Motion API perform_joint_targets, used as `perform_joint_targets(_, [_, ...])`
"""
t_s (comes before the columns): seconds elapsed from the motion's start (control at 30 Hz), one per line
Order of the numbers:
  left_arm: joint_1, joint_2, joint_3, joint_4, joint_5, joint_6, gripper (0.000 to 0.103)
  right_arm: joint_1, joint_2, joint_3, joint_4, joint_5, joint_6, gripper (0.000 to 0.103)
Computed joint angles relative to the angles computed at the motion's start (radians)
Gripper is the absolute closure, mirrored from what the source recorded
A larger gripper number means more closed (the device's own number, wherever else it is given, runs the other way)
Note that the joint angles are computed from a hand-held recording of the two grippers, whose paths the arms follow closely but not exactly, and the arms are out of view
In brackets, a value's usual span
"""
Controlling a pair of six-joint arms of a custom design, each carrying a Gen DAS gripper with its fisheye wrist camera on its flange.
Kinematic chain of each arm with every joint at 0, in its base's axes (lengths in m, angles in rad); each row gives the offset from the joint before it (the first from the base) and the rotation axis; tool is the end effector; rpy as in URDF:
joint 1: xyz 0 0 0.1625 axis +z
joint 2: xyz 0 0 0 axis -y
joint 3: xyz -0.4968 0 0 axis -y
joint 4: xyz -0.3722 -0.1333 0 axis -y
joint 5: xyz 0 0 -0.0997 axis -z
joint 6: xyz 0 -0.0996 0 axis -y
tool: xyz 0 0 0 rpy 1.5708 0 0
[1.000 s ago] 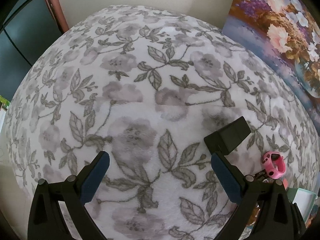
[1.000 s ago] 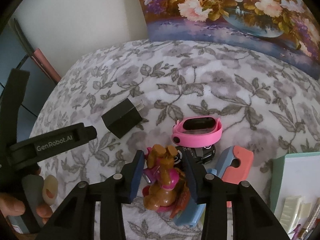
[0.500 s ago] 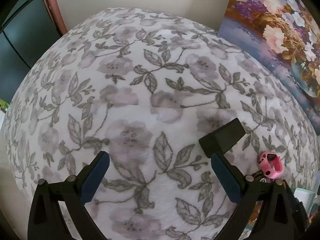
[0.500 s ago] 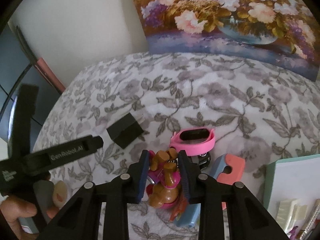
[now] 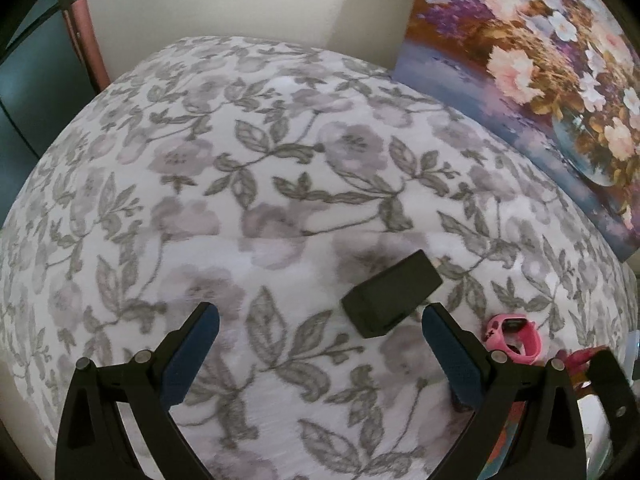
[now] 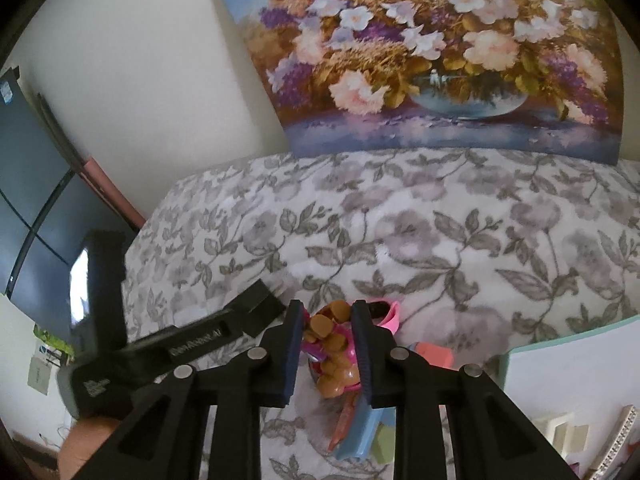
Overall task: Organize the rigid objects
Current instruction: 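Grasp the black square charger with the left tool while the right tool grasps the toy dog figure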
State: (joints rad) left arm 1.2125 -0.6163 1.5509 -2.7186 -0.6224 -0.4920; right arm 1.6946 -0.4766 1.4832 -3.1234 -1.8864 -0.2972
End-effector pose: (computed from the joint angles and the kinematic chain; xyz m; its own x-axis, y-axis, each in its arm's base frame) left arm -0.0576 -0.7646 0.1146 -0.6963 -0.3941 -0.5999 0.0157 0.8272 -0.5616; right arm 0.1973 -0.7563 0.0468 -0.8901 -0.2077 0.4057 -0.3830 0.8233 -0.4188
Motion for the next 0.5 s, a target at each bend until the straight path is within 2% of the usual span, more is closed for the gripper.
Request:
perform_joint_targets(0.07, [0.001,0.011,-0.008,-0.017,-0.004,0.018,0.002,-0.005,-0.007,0.000,-0.005,0.008,0.006,0.080])
perform_joint_targets(0.4, [0.004,0.072,-0.053,-0.140,0.002,0.131,0.002,-0.029,-0.031,0.004,-0.031,0.019,0.014,0.080])
perform_joint_targets(0.5, [0.006,0.091,-0.067,-0.176,0.009,0.160,0.006,-0.035,-0.036,0.004,-0.033,0.022,0.016,0.080])
